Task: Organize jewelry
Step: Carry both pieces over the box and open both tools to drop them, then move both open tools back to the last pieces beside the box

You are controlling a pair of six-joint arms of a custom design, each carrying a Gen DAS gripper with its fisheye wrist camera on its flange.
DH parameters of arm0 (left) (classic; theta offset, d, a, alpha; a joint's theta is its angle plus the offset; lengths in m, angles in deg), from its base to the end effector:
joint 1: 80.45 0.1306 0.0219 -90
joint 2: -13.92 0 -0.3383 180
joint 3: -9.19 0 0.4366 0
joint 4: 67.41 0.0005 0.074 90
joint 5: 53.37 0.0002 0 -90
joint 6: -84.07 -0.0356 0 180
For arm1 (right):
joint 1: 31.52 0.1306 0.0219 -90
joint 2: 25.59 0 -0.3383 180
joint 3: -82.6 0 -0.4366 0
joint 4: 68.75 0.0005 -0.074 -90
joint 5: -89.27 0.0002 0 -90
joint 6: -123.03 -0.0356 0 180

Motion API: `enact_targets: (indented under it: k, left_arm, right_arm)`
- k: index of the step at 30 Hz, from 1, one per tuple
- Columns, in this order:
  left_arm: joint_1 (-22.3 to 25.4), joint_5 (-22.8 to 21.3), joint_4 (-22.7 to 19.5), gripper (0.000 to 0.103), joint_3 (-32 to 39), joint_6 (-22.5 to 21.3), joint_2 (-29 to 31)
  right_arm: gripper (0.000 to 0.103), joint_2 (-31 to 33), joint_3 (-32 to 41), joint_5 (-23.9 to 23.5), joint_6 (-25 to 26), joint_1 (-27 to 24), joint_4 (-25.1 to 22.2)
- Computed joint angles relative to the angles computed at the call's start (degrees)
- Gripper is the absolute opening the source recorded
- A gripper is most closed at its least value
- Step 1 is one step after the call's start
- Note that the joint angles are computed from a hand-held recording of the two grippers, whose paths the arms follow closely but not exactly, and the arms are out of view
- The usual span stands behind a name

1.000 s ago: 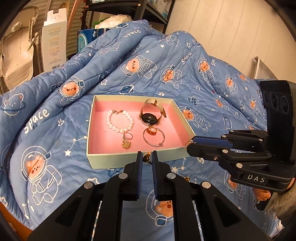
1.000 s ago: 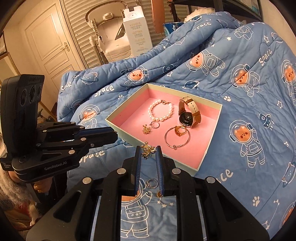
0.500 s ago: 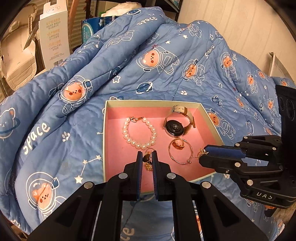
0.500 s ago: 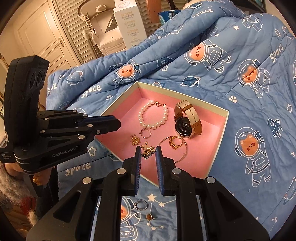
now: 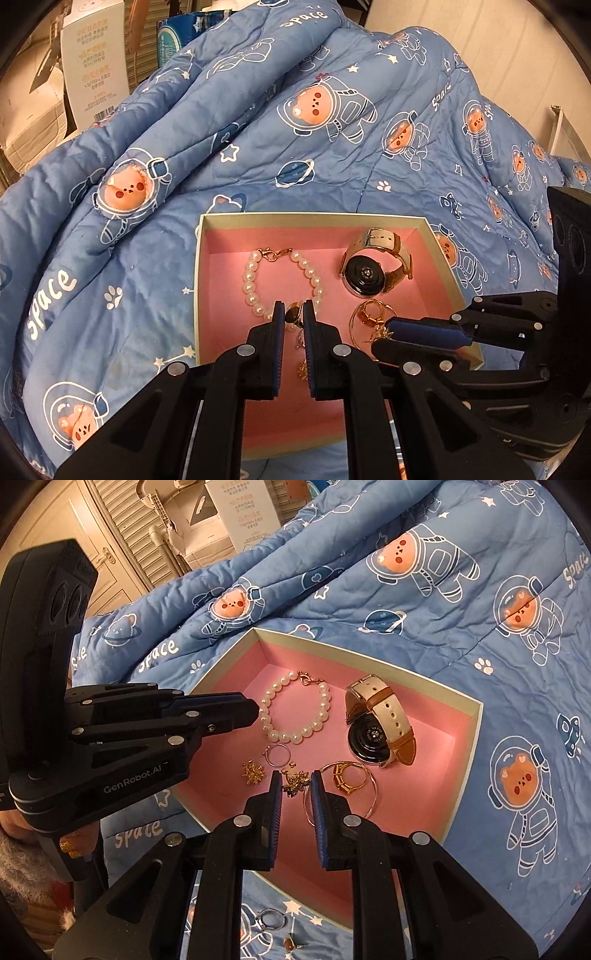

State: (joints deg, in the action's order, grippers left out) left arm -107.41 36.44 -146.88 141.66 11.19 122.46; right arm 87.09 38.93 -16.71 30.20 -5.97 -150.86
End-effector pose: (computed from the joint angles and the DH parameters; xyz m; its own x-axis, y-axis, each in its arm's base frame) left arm 0.5261 -0.2680 0.5380 -0.8353 0.0946 -0.5416 0.2153 0.9627 -0.1640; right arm 0.5452 0.2709 0.5255 -0.7949 -0.3274 -0.5109 -0.5059 0.8224 0.2602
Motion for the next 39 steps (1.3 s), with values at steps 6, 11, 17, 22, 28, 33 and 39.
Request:
enact_targets:
  k: [6,11,17,22,28,33,39]
  left_arm:
    - [-0.31,-0.80,-2.89,0.010,5.23,-0.77,4.46]
    - [-0.35,-0.94,-3.64,0.010,6.75,-0.73,5.90]
    - [-0.27,-1.03,-3.62,0.010,6.46,-0.62,5.96]
    - [-0.02,-0.44,-2.53,0.014,5.61,0.01,5.17]
    - [0.03,-0.32,0.08,0.032,4.34,0.58,3.31]
    - [0.43,-0.73,3.20,0.054,2.12,2.67,0.52]
    - [0.78,-3.83,8.47,0.081,-4.79,4.93,-6.01]
  right_arm:
    - [0.017,1.98,1.94,0.14,-0.07,0.19,-1.85]
    - [0.017,2.80,2.60,0.44,-0.10,0.26,-2.51]
    - [0.017,3.71,3.76,0.88,-0.15,0.36,-3.56]
    - [0.017,3.79,3.85,0.53,0.05,0.44,-3.45]
    - [0.019,3.00,2.70,0.66,0.83,0.78,-2.29]
    - [0.041,0.55,0.09,0.04,-0.25,0.61,0.44]
    - [0.044,-5.04,-5.77,1.42,-0.97,0.46,5.01]
